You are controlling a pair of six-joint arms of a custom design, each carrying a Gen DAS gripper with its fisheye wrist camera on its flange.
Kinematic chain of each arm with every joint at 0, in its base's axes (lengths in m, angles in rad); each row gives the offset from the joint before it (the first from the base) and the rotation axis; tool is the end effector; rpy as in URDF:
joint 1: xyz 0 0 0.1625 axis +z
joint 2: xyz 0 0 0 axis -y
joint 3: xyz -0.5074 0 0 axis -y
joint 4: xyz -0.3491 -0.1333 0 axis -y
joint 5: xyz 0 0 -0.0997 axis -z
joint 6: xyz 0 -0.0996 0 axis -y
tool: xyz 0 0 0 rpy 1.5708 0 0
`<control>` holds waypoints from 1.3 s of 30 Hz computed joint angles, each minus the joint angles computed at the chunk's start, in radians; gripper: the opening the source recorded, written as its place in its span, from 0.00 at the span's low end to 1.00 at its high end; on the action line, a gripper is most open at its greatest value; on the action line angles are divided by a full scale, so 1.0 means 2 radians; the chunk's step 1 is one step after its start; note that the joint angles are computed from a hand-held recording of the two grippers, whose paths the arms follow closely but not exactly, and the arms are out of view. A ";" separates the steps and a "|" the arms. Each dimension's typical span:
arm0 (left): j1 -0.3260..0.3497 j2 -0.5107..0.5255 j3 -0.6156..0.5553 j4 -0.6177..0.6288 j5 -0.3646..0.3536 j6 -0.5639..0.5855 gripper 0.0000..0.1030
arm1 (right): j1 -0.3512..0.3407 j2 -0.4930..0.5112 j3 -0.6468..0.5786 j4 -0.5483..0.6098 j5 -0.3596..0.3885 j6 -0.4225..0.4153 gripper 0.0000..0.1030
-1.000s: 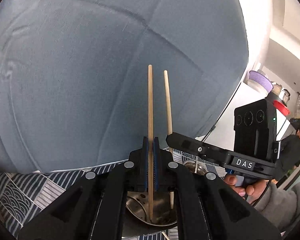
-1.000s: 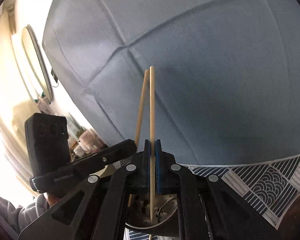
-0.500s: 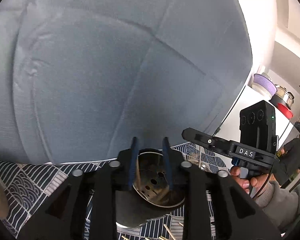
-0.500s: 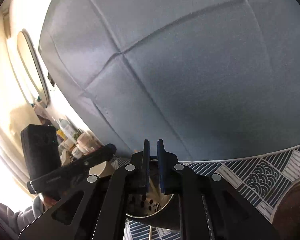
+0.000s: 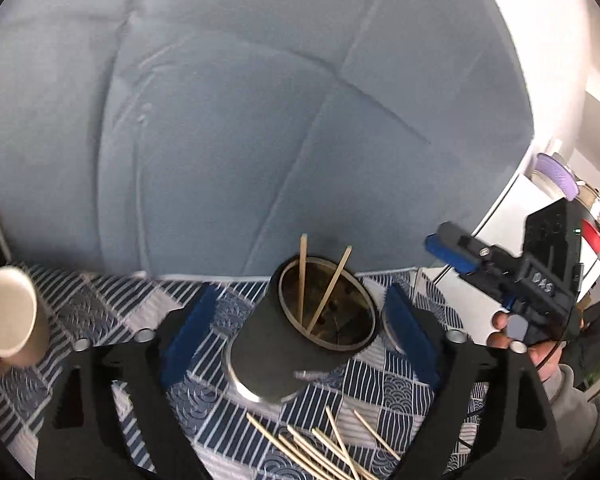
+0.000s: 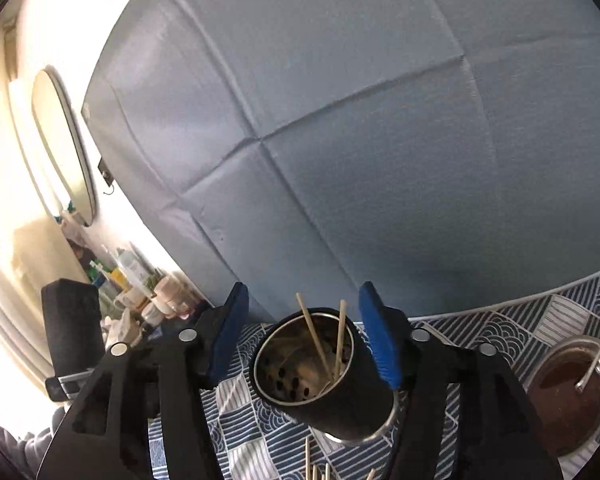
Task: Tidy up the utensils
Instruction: 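Withdraw both tools from the holder back toward the remaining sticks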
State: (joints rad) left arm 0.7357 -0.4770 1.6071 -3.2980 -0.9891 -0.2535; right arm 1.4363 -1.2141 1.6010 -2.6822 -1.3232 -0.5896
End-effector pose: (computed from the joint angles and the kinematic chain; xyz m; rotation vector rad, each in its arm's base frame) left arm -0.4142 -0.6286 0.0669 0.5408 2.6824 -1.1397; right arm 0.0706 -0.6545 0.5000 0.7833 -2.7798 1.1496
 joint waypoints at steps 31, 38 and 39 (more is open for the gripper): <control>-0.030 0.026 0.038 0.280 0.047 -0.219 0.94 | -0.015 -0.024 0.074 0.026 -0.206 -0.019 0.83; -0.037 0.045 0.021 0.320 0.043 -0.226 0.94 | -0.029 -0.014 0.083 0.041 -0.263 -0.032 0.81; -0.037 0.048 0.019 0.323 0.040 -0.225 0.94 | -0.029 -0.011 0.083 0.043 -0.275 -0.032 0.81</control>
